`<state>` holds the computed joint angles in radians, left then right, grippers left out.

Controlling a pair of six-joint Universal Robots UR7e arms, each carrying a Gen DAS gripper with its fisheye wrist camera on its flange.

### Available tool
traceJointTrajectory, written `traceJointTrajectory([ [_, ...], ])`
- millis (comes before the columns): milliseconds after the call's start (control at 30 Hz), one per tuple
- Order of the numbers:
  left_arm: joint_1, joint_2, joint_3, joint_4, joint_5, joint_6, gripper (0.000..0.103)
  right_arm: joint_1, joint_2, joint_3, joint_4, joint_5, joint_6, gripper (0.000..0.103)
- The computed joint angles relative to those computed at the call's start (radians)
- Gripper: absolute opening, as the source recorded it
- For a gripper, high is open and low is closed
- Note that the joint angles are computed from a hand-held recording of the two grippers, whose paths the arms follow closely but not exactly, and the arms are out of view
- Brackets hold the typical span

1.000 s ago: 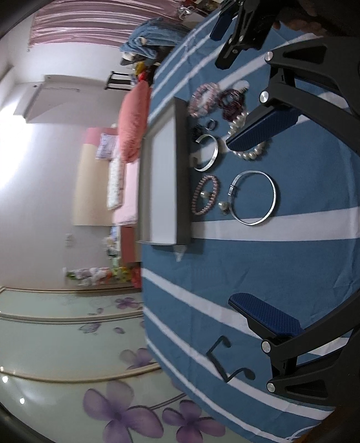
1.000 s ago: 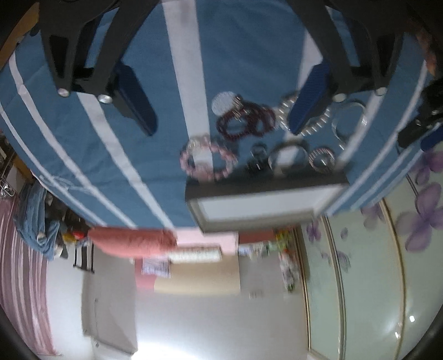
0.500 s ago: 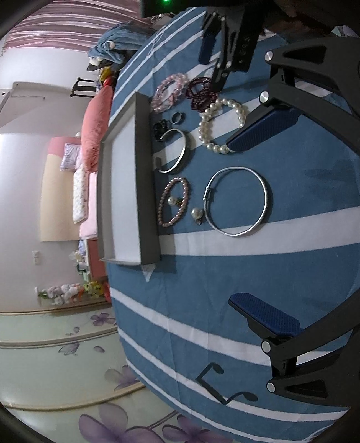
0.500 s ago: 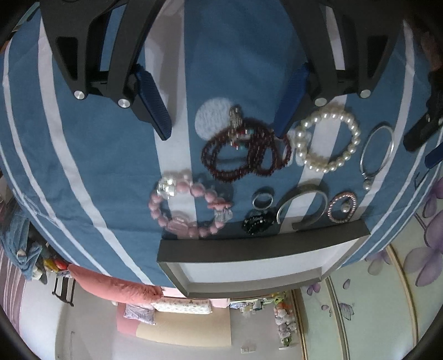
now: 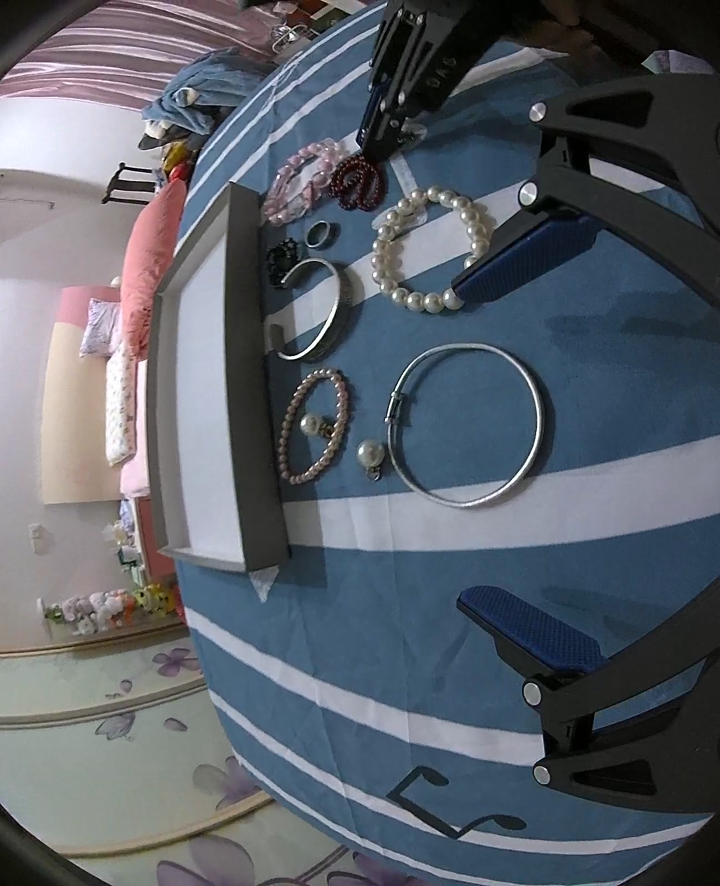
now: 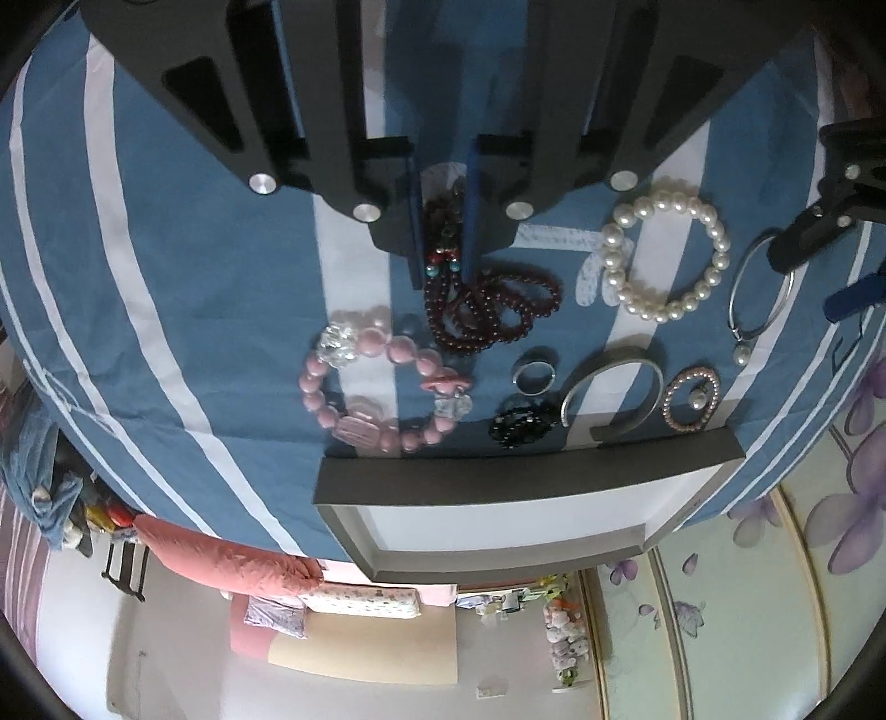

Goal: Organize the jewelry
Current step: 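Grasp the dark red bead bracelet with the right tool while the left grasps the silver bangle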

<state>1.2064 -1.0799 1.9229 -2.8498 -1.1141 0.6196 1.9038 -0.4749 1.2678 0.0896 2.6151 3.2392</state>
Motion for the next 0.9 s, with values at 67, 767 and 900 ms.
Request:
traceJointTrajectory([
  [67, 0.001, 0.009, -0.011, 0.022, 0.01, -0.008, 0.101, 0.002, -0.002, 0.003, -0.001, 0.0, 0.005, 0.013],
  [767, 0.005, 0.039, -0.032, 0.001, 0.031, -0.005, 0.071, -0.004, -0.027, 0.033, -0.031, -0.036, -0.002, 0.012],
  [900, 0.011, 0.033, -0.037, 0.014, 0.013, -0.015, 0.071, -0.002, -0.051, 0.071, -0.083, -0.053, -0.015, 0.008],
])
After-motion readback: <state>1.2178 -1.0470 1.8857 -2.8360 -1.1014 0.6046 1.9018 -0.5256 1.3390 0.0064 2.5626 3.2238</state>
